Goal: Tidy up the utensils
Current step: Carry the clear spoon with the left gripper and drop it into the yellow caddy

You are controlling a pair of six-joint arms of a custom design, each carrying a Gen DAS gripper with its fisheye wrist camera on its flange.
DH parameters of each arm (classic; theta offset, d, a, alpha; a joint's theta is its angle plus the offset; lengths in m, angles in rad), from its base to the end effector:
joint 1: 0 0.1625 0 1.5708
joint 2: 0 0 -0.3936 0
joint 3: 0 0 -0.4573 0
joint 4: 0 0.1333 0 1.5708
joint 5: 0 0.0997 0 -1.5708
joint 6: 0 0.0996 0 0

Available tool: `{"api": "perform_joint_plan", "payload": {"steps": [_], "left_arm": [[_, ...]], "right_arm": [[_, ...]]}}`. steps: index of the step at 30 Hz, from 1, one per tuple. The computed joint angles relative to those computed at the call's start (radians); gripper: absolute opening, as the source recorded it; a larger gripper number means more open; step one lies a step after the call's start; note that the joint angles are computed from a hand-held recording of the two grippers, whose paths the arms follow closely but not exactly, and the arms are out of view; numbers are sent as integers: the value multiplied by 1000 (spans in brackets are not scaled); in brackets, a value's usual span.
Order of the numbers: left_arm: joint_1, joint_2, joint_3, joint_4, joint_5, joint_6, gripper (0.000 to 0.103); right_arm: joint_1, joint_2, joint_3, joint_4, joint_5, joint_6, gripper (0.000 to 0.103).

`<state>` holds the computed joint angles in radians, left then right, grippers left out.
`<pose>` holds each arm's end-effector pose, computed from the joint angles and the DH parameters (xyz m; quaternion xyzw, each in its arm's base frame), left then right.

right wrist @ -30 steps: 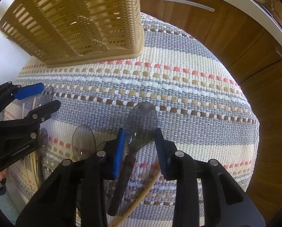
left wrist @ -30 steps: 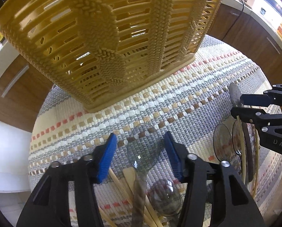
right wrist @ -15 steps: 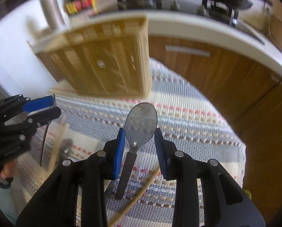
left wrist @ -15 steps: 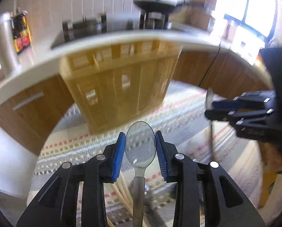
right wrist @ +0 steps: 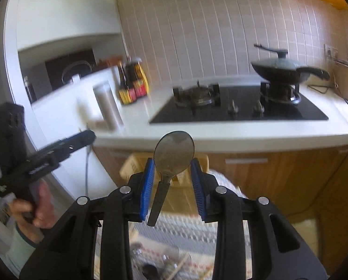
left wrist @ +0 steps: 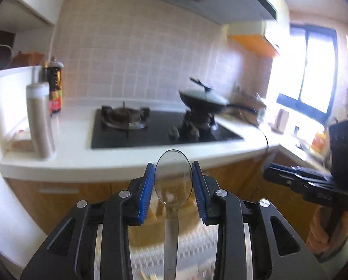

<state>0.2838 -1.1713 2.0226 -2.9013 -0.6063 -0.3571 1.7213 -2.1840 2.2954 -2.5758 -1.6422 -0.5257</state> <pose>-0.4861 -0.3659 0.1768 0.2875 0.8186 -0.4731 0.1527 0.1799 -0.3448 0.4490 0.2844 -0.8554 0.4182 0.1122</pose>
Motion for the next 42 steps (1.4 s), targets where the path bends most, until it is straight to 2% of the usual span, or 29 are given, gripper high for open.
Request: {"api": "perform_joint_plan", "payload": {"steps": [5,9,12,16,21,26,32,34,35,36,38,42], "left_arm": [[50,78,-70,-260,22,160,31],[99,180,-128,-481,50,298,31],[125,234,-153,-591,70,361,31],[158,264,-154,-666,57,389,31],[185,272,-143,-653,50,364,31],[194,257,-108,-635,36,340,31],[197,205,-54,-549,-5,272,31],[194,187,-39,-516,-18,246,42],[189,180,-31,-505,-14,235,51],[180,174,-20,-512,-1,234,54],[166,148,2,-482,0,208,57],[135,78,47,-367,-7,120,61]], "right_arm": [[19,84,-82,-84,-10,29,29],[11,183,-106,-211,-74,14,29],[4,263,-116,-299,-131,-11,29],[-3,351,-113,-408,-186,-50,29],[11,435,-101,-504,-253,-115,29],[20,477,-96,-533,-300,-147,29],[17,454,-88,-465,-300,-137,30],[17,435,-81,-430,-297,-129,30],[18,425,-78,-407,-294,-124,30],[16,413,-75,-385,-288,-119,31],[15,379,-64,-339,-278,-102,41],[9,295,-40,-257,-238,-67,47]]}}
